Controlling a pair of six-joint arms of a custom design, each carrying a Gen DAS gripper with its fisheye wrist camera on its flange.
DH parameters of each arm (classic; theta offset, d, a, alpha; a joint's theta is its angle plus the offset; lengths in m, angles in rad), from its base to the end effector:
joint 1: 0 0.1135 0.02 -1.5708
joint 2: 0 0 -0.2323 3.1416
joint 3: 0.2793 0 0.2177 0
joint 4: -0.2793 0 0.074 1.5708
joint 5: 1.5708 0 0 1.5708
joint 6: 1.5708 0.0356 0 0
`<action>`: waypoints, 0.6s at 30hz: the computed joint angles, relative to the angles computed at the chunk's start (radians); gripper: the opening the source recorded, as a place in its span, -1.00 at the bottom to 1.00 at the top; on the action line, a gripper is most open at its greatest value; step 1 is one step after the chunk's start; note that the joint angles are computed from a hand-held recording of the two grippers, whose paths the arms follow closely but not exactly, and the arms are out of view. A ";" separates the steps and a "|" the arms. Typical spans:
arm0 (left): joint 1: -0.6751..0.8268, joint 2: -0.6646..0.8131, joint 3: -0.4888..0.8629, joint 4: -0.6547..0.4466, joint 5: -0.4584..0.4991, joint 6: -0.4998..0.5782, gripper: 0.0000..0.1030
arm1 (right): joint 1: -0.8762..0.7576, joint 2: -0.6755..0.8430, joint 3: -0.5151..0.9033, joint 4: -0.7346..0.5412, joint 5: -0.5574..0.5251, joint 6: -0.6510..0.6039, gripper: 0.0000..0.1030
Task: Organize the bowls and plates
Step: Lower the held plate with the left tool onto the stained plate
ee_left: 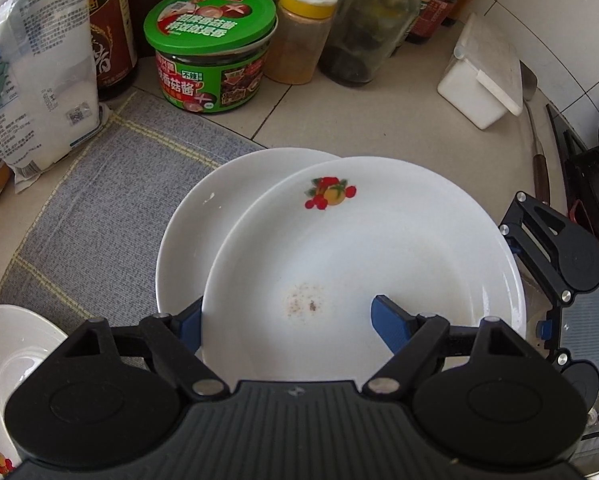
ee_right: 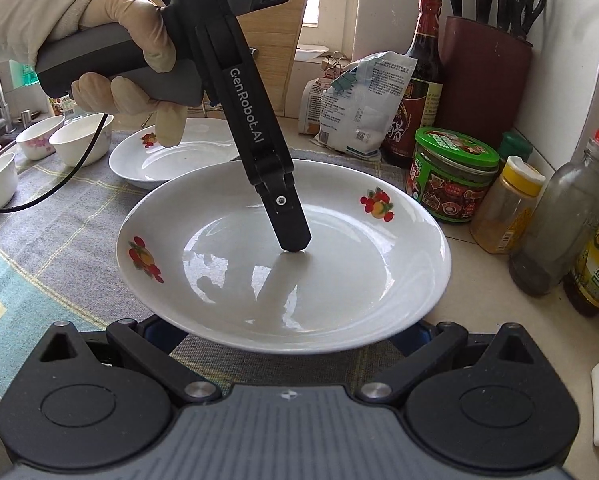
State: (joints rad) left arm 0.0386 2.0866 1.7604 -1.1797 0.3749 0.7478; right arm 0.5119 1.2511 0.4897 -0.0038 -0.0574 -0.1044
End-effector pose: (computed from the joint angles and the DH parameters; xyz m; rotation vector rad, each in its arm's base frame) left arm 0.3592 0.0008 0.1985 1.0242 2.7147 -0.4723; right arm 0.1898 0.1090 0.1572 -0.7401 2.2306 0.2687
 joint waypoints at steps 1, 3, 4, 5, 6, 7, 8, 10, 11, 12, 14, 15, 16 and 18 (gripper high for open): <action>-0.003 0.008 0.009 -0.003 -0.001 0.000 0.61 | -0.004 0.005 0.001 0.002 -0.002 -0.001 1.00; -0.009 0.021 0.022 -0.004 -0.002 -0.006 0.61 | -0.014 0.017 0.003 0.007 -0.008 -0.004 1.00; -0.012 0.026 0.025 -0.003 -0.002 -0.007 0.61 | -0.017 0.020 0.004 0.009 -0.009 -0.004 1.00; -0.014 0.034 0.032 -0.004 -0.001 -0.009 0.61 | -0.023 0.024 0.007 0.008 -0.013 -0.006 1.00; -0.016 0.041 0.039 -0.005 0.000 -0.013 0.61 | -0.026 0.027 0.009 0.007 -0.015 -0.007 1.00; -0.019 0.047 0.044 -0.006 0.000 -0.014 0.61 | -0.032 0.028 0.010 0.004 -0.018 -0.009 1.00; -0.021 0.052 0.049 -0.006 0.001 -0.016 0.61 | -0.035 0.030 0.010 0.004 -0.018 -0.010 1.00; -0.026 0.062 0.058 -0.008 0.002 -0.015 0.61 | -0.036 0.030 0.009 0.000 -0.014 -0.009 1.00; -0.027 0.066 0.062 -0.009 0.002 -0.015 0.61 | -0.037 0.030 0.010 -0.002 -0.014 -0.008 1.00; -0.028 0.073 0.071 -0.013 0.004 -0.015 0.61 | -0.039 0.031 0.010 -0.003 -0.014 -0.008 1.00; -0.031 0.084 0.081 -0.016 0.005 -0.019 0.61 | -0.041 0.035 0.014 -0.008 -0.014 -0.008 1.00; -0.032 0.087 0.082 -0.016 0.006 -0.020 0.61 | -0.042 0.041 0.019 -0.011 -0.013 -0.006 1.00; -0.035 0.090 0.084 -0.014 0.006 -0.022 0.61 | -0.043 0.044 0.021 -0.014 -0.013 -0.004 1.00; -0.040 0.097 0.089 -0.012 0.006 -0.025 0.61 | -0.041 0.043 0.022 -0.019 -0.006 -0.001 1.00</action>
